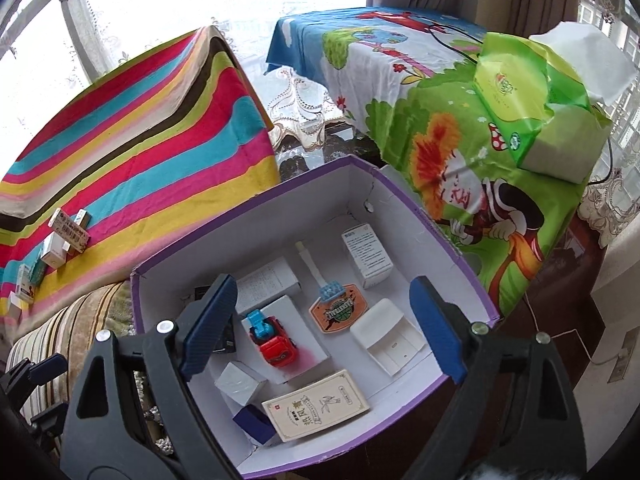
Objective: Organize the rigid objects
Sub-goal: 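Withdraw both tools back over the pile of boxes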
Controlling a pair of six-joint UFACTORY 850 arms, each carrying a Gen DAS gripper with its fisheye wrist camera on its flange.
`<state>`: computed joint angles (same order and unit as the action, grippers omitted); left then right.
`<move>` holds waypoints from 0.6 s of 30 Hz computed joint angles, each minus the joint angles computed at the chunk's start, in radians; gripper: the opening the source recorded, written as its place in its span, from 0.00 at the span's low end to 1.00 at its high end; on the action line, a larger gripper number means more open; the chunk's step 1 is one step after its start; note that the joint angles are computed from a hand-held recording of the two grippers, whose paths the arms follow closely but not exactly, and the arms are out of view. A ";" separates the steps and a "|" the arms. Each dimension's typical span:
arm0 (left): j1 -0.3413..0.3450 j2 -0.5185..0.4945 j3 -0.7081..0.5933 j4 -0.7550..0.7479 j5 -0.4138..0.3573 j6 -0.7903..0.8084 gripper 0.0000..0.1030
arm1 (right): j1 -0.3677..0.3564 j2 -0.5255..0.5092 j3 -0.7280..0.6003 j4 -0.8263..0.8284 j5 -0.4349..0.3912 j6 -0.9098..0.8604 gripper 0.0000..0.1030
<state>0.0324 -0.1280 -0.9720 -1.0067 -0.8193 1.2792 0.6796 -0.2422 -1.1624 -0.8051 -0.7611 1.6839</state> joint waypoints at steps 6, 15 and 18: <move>0.093 -0.005 0.002 -0.030 0.023 0.000 0.72 | 0.041 -0.078 -0.105 0.040 0.041 -0.112 0.87; 0.231 -0.044 -0.019 -0.066 0.034 -0.041 0.72 | 0.104 -0.204 -0.285 0.131 0.049 -0.316 0.87; 0.270 -0.051 -0.025 -0.080 0.063 -0.050 0.72 | 0.119 -0.255 -0.356 0.173 0.047 -0.403 0.87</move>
<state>0.3024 -0.1790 -0.9969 -1.0867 -0.7566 1.2295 0.7985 -0.4974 -1.5179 -0.6321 -0.7144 1.2814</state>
